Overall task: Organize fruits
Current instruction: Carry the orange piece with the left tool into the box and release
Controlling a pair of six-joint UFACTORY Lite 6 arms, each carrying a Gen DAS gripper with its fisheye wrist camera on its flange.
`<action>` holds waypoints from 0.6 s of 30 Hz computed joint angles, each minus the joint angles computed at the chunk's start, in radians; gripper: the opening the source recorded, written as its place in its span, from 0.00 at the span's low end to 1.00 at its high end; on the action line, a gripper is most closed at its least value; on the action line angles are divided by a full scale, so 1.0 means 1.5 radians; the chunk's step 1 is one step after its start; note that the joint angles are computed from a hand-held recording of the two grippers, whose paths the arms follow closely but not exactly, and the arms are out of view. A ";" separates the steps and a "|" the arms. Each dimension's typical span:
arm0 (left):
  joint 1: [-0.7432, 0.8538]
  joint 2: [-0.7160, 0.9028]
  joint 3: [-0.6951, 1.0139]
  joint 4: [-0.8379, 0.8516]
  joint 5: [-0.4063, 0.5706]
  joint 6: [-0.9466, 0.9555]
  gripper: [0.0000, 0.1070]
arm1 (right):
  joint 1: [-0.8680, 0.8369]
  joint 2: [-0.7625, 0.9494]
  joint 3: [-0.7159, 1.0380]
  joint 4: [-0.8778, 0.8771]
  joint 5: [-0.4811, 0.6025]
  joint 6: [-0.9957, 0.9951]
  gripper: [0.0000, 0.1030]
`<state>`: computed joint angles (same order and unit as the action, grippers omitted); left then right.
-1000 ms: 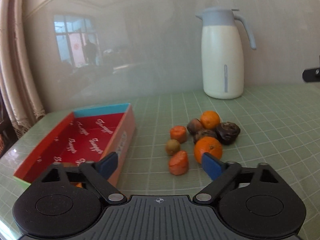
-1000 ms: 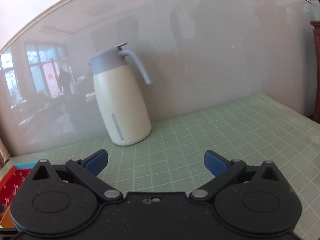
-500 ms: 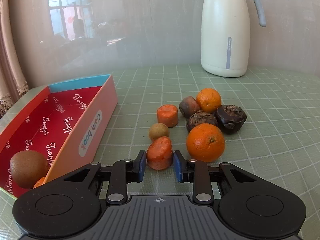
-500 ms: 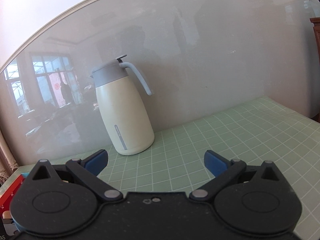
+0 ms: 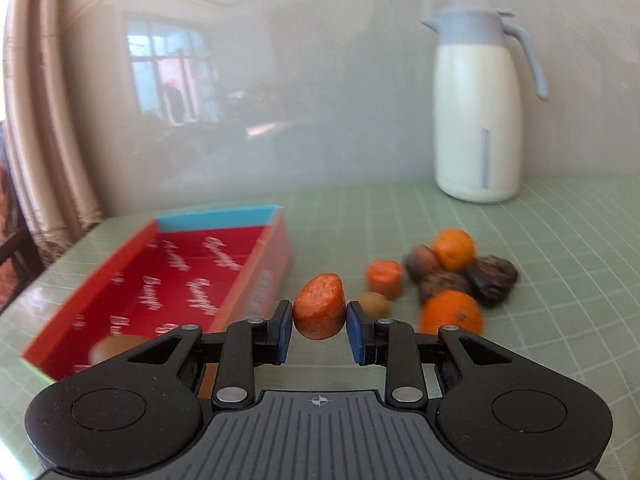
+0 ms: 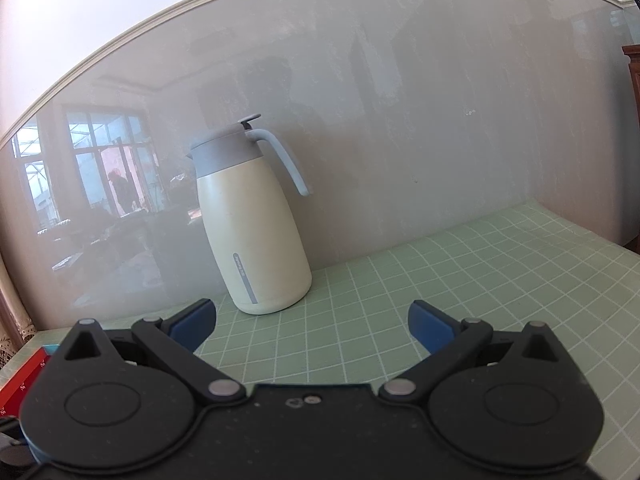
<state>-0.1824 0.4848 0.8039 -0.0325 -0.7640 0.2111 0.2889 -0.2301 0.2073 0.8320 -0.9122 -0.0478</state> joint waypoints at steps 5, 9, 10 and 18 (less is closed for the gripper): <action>0.068 -0.024 -0.014 0.006 -0.021 -0.016 0.28 | 0.039 0.047 0.034 0.044 -0.015 -0.021 1.00; 0.126 -0.022 0.002 -0.007 -0.018 -0.022 0.28 | 0.089 0.119 0.092 0.136 -0.040 -0.079 1.00; 0.139 -0.018 0.011 -0.012 -0.014 -0.021 0.28 | 0.100 0.138 0.109 0.164 -0.045 -0.096 1.00; 0.227 0.053 0.138 -0.003 0.110 -0.070 0.28 | 0.133 0.202 0.169 0.168 -0.045 -0.091 1.00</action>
